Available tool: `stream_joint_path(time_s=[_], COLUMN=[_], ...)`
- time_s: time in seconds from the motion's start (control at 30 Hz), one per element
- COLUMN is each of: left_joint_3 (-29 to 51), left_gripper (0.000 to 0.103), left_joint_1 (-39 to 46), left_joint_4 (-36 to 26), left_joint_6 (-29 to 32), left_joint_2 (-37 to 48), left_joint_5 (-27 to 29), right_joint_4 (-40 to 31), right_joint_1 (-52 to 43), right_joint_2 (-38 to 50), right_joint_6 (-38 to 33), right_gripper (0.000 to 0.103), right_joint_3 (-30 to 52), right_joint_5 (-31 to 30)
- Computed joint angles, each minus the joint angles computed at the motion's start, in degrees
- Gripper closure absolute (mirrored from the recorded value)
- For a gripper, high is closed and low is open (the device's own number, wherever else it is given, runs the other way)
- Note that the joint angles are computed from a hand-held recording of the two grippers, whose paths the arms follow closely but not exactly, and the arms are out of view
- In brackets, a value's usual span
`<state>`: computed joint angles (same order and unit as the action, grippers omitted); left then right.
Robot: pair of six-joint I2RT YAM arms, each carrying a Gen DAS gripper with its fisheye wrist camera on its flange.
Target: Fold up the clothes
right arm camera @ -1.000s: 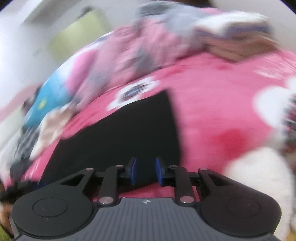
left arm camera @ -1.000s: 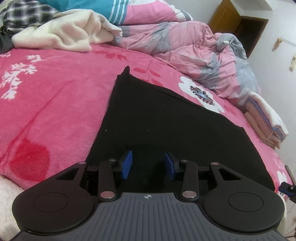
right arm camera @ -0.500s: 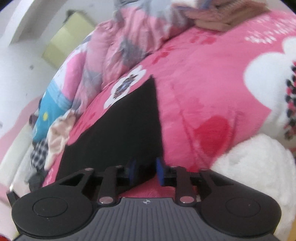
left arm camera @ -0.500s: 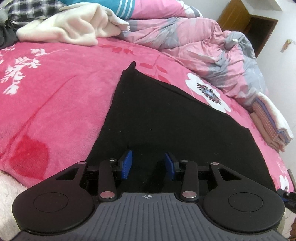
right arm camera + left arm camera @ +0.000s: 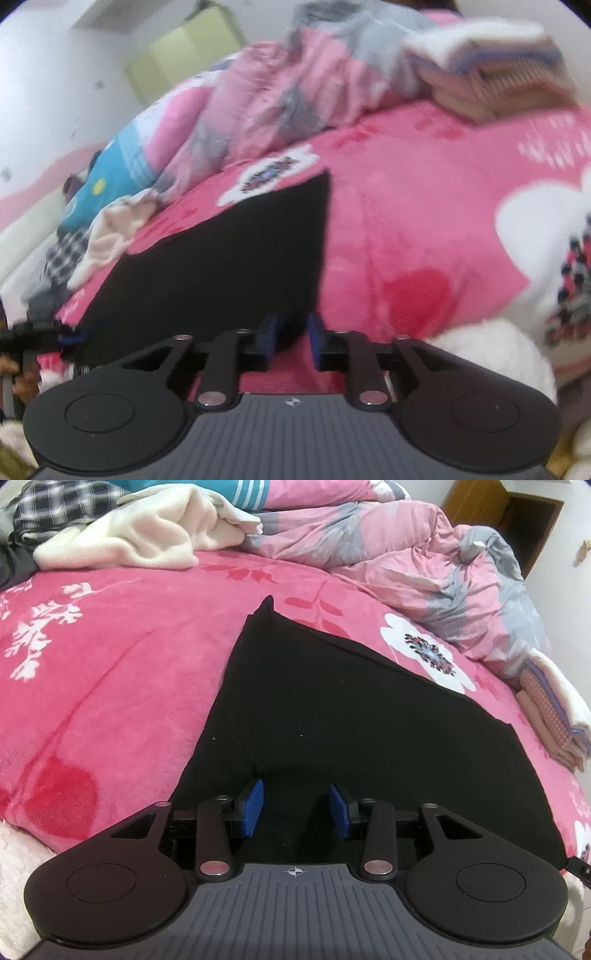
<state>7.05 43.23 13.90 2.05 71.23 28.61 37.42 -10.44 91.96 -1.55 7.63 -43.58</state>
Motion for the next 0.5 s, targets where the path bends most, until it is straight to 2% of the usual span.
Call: stream_joint_path(time_s=[0.23,0.4,0.47,0.5], left_joint_3=[-0.19,-0.36,-0.4,-0.36], left_gripper=[0.057,0.054,0.054,0.054], left_joint_1=[-2.88,-3.99,-3.9,-3.79], left_joint_4=[-0.16,0.03,0.15,0.29], left_joint_6=[-1.03,-1.3,-1.28,-1.23], left_joint_2=[-1.2,-1.57,-1.53,-1.34], left_joint_5=[-2.96,-3.96,-3.78,-3.62], right_joint_4=[-1.85,-6.27,-8.67,-9.29], right_joint_1=[-6.57,-3.96,-2.83,-2.55], right_joint_2=[15.0,17.77,17.06,16.86], right_joint_6=[7.32,7.74,6.23,5.82], right_gripper=[0.075,0.078,0.086,0.098], right_joint_3=[9.98,15.38,16.23,16.4], right_joint_5=[-11.41,-10.95,-10.75,-10.68])
